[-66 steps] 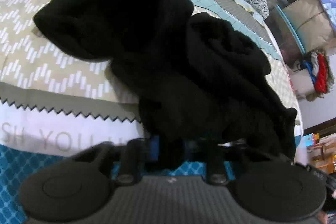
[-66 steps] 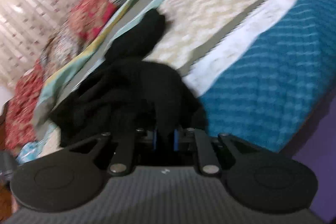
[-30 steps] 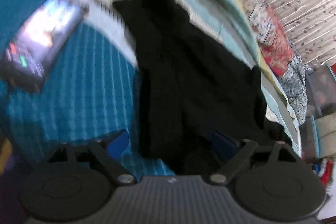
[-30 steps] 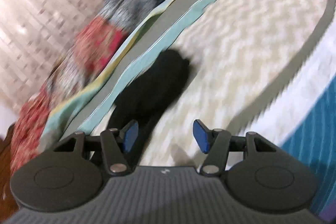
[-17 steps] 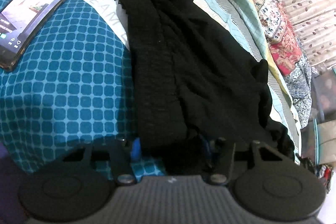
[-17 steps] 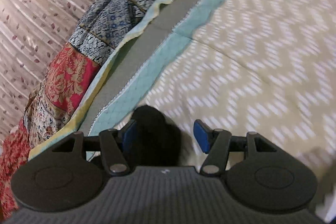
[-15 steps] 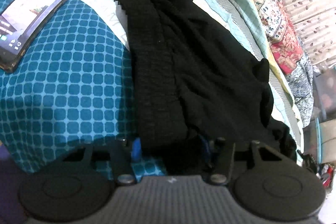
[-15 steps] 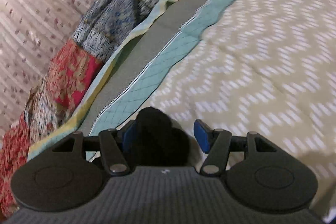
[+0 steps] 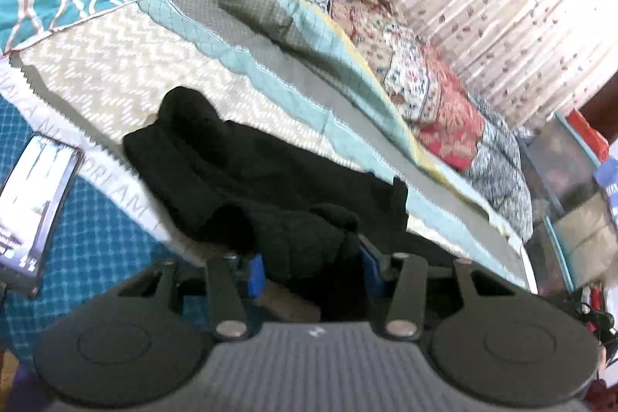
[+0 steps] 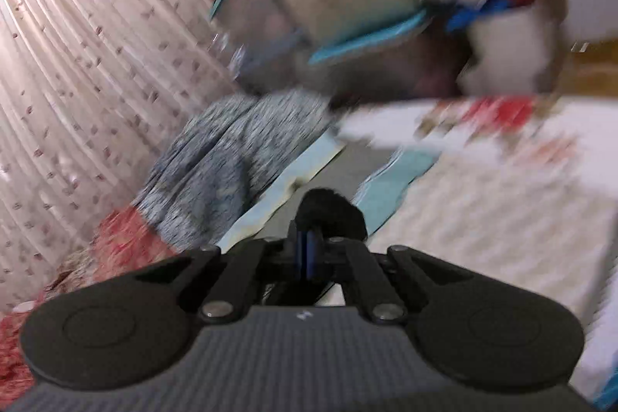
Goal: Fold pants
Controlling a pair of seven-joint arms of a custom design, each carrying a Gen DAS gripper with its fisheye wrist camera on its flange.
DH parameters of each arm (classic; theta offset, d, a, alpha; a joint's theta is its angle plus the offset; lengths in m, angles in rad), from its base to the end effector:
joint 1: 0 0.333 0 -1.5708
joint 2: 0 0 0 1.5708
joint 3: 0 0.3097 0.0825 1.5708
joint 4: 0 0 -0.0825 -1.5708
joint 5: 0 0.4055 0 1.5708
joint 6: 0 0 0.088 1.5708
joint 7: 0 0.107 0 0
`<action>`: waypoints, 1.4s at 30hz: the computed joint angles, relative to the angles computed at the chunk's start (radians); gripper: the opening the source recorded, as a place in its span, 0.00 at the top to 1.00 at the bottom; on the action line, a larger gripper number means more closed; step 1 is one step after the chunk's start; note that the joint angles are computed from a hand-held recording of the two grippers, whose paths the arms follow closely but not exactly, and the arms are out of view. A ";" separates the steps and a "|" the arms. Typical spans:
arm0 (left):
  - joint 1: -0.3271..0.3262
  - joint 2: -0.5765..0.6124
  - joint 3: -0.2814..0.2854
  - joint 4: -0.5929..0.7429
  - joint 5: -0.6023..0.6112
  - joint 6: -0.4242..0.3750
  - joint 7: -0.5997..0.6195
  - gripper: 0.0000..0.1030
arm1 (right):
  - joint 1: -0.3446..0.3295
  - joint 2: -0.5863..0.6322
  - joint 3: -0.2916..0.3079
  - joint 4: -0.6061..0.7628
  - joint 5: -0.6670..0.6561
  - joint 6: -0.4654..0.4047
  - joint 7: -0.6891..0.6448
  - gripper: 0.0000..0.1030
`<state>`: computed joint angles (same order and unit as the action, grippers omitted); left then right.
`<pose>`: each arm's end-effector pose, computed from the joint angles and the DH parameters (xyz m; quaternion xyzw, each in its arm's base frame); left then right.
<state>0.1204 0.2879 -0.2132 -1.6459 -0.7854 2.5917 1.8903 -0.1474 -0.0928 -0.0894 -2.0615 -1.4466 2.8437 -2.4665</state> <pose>0.7069 -0.0356 0.5068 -0.6866 0.5822 -0.4343 0.0315 0.5757 -0.0865 0.5245 -0.1399 0.8269 -0.3610 0.4078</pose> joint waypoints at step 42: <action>-0.015 0.271 0.067 0.289 0.263 -0.052 -0.277 0.00 | 0.000 0.145 0.333 0.021 1.497 0.142 -1.317 0.34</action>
